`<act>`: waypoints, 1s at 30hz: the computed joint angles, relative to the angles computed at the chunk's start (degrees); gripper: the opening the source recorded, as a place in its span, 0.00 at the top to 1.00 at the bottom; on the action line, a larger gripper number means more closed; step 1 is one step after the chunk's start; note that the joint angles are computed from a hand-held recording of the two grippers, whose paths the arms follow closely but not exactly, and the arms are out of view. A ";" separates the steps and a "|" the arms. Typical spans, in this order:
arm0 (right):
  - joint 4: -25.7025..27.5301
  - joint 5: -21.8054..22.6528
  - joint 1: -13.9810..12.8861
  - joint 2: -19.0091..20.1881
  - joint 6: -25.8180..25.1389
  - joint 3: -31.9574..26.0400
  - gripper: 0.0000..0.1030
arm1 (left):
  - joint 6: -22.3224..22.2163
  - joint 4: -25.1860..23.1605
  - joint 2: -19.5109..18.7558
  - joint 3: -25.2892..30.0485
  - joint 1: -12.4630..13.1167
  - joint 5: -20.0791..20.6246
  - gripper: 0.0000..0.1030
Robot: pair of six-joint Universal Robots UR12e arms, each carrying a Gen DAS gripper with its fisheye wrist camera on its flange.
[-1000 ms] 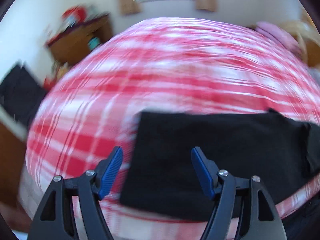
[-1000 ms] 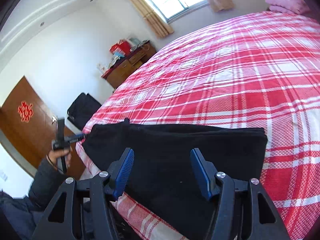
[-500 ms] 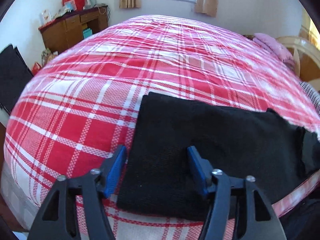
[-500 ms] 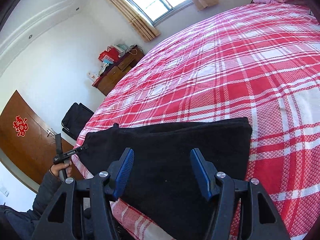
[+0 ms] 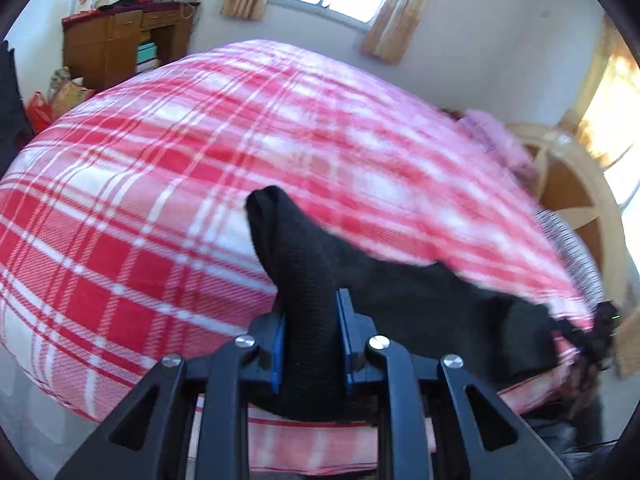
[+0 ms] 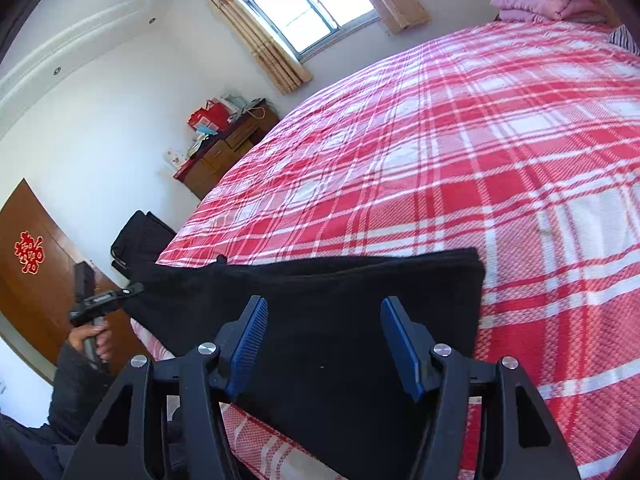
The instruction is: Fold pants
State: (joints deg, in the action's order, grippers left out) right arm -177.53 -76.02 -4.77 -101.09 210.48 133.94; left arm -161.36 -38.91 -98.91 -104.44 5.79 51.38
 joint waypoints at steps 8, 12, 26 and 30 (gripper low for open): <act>7.36 -6.20 1.03 -2.21 0.48 -1.02 0.41 | 3.24 -0.08 3.21 -0.34 -2.43 -5.47 0.78; 9.15 -4.28 -0.08 -3.20 0.67 -0.54 0.41 | 5.84 -1.53 3.70 0.20 -4.22 -7.66 0.78; 9.91 -5.57 -0.91 -3.99 1.50 -0.20 0.41 | 14.91 -11.87 3.24 3.68 -11.56 -10.67 0.78; 9.04 -5.15 -1.43 -3.85 2.04 0.21 0.41 | 16.01 -13.80 3.03 4.66 -14.06 -10.23 0.78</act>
State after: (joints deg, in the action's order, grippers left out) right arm -168.49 -81.18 -6.21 -104.94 212.52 134.14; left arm -145.36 -52.71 -95.88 -99.78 -8.27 41.15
